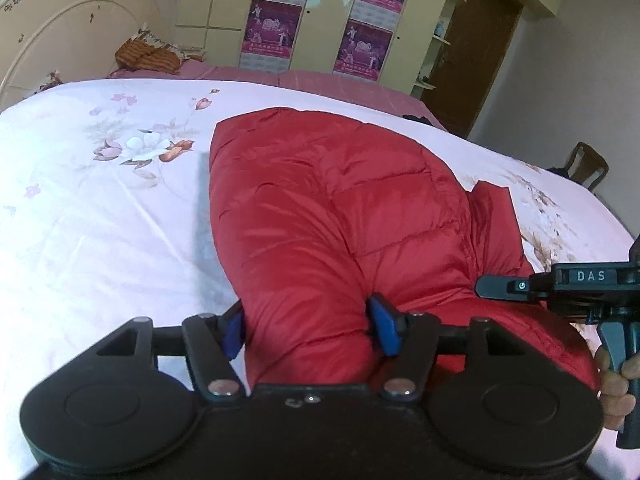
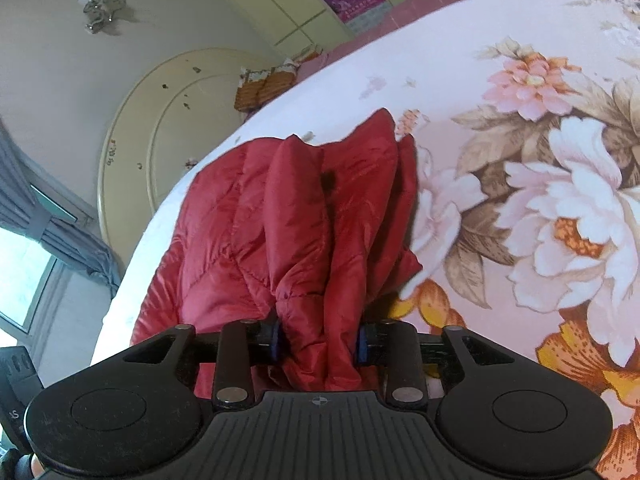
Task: Fold large clothes
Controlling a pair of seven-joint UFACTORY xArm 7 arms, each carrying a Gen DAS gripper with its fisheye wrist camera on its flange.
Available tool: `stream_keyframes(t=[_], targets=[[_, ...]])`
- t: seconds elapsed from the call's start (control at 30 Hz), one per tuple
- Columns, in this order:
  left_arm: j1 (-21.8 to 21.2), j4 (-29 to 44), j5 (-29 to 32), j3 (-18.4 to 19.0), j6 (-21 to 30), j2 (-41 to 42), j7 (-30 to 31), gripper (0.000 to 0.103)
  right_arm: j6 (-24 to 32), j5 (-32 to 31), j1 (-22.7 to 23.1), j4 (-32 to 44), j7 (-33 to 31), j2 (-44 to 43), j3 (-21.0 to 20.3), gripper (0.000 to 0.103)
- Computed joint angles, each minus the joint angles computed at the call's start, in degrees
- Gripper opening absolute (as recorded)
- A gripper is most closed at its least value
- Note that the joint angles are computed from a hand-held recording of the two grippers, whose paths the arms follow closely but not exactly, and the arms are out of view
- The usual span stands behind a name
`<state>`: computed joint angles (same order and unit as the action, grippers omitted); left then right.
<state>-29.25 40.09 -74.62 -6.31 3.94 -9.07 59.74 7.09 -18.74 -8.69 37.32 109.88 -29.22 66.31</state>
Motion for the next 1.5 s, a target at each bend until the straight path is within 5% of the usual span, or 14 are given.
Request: stream_keyframes(t=[0.13, 0.37, 0.77, 0.97, 1.3, 1.4, 1.5], targets=[[0.8, 0.1, 3.1, -0.7, -0.4, 0.5, -2.2, 0.065, -1.6, 1.2, -0.7, -1.3, 2.4, -0.7, 1.2, 0.035], [2.0, -3.0, 20.0, -1.8, -3.6, -1.7, -18.0, 0.065, 11.8, -1.0, 5.2, 5.0, -1.1, 1.8, -3.4, 0.038], [-12.2, -12.1, 23.4, 7.2, -8.3, -13.7, -18.4, 0.063, 25.9, -7.7, 15.4, 9.4, 1.5, -0.2, -8.7, 0.039], [-10.9, -18.1, 29.0, 3.4, -10.9, -15.6, -21.5, 0.062, 31.8, -13.2, 18.4, 14.4, 0.8, 3.9, -6.6, 0.038], [-19.2, -21.5, 38.3, 13.1, -15.5, -15.5, -23.9, 0.063, 35.8, -19.8, 22.9, 15.7, 5.8, 16.8, -5.7, 0.038], [-18.5, -21.7, 40.3, 12.9, -15.1, -15.8, -25.6, 0.063, 42.7, -25.5, 23.2, 19.3, 7.2, 22.9, -3.1, 0.038], [-13.6, -21.5, 41.2, 7.8, -13.8, -15.9, -28.3, 0.063, 46.7, -27.9, 25.3, 21.2, 7.3, 26.2, -3.4, 0.038]])
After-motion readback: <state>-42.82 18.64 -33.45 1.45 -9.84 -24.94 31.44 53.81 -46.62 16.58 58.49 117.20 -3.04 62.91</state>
